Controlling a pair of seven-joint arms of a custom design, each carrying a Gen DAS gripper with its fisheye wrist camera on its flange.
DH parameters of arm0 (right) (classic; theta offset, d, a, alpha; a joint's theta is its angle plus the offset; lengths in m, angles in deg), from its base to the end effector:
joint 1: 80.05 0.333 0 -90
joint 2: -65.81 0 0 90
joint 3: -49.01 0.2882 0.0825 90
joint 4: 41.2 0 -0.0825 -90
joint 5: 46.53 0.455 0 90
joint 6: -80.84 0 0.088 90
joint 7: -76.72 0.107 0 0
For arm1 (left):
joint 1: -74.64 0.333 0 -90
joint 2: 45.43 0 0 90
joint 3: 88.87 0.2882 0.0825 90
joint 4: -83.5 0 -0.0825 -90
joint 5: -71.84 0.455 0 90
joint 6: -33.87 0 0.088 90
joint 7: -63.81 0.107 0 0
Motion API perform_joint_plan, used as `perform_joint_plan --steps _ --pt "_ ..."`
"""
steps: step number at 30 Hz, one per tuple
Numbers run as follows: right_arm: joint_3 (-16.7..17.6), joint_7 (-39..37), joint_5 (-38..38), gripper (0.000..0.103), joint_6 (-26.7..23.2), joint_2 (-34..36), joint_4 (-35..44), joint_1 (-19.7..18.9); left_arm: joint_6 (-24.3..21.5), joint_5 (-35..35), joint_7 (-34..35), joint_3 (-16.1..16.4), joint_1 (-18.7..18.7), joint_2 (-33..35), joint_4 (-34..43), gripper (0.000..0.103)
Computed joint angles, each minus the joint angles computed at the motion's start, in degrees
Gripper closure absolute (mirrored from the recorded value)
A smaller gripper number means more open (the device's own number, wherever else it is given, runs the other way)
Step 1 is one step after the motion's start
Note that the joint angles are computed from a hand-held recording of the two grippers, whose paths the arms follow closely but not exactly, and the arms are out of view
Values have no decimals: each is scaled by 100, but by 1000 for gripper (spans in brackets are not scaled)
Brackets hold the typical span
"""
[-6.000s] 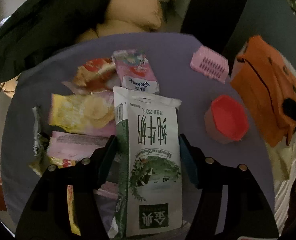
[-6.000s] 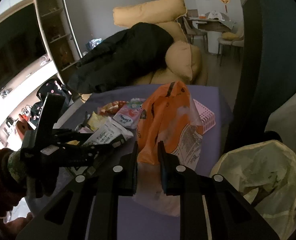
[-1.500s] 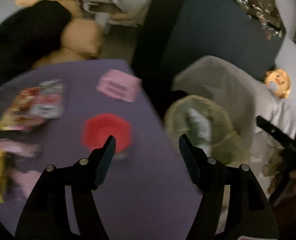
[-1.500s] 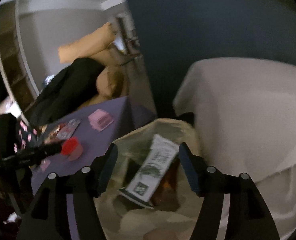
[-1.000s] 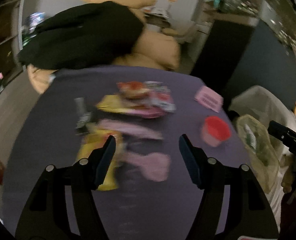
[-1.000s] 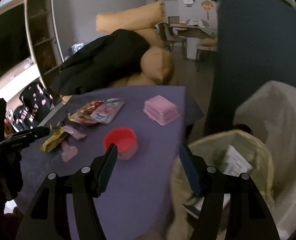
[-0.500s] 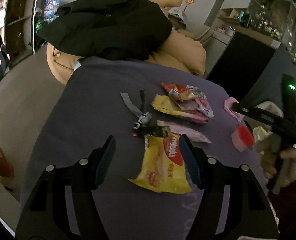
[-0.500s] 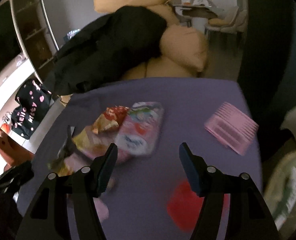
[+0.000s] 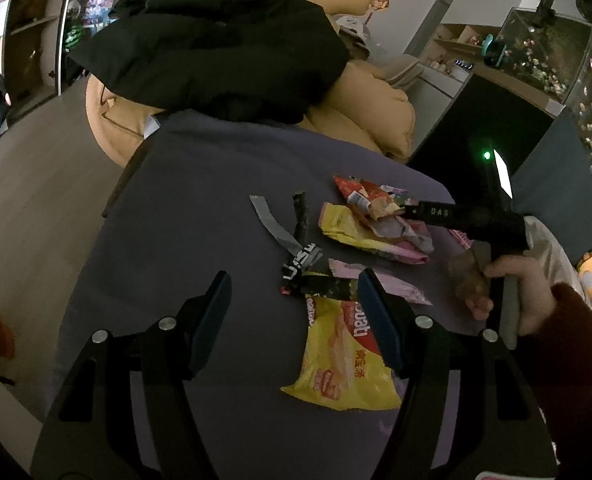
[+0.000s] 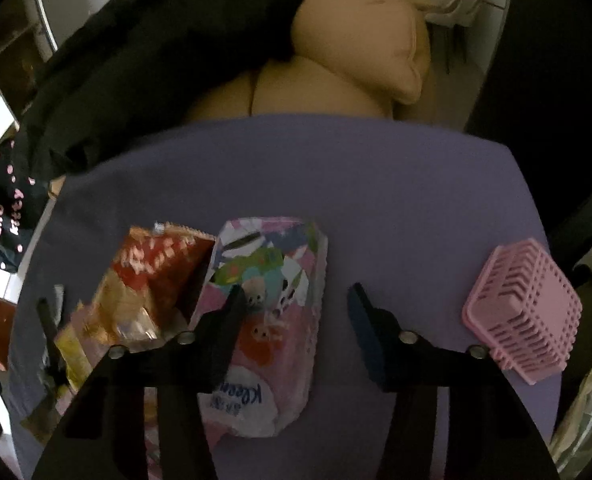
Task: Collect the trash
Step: 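Grasp the colourful cartoon-printed wrapper with the right tool while the left tool grasps a small green wrapper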
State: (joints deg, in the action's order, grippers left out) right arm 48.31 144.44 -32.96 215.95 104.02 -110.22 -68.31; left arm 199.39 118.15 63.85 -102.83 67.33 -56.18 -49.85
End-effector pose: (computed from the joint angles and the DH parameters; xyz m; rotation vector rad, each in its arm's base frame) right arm 0.8136 0.1646 0.3994 -2.2608 1.4040 -0.3388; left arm 0.5277 -0.2523 0.4171 -2.1896 1.3427 -1.0332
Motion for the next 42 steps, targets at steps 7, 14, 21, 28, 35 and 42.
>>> perform_joint_plan --steps 7,14,21,28,35,42 --pt "202 -595 500 92 -333 -292 -294 -336 124 -221 94 45 -52 141 30 41" --pt "303 -1251 1140 95 -340 -919 -968 -631 57 -267 229 42 -122 270 181 41" --pt "331 -1885 1900 96 -340 -1518 -1611 -892 200 -223 254 57 -133 301 153 41" --pt "268 -2295 2359 96 -422 -1846 -1923 -997 610 105 5 52 -28 372 149 41" --pt "253 -2883 2769 96 -86 -2268 -2476 -1017 706 -121 172 143 -54 605 314 41" --pt "162 -3018 2912 96 51 -2455 -2789 -992 19 -1492 1572 240 -212 1323 1044 51"
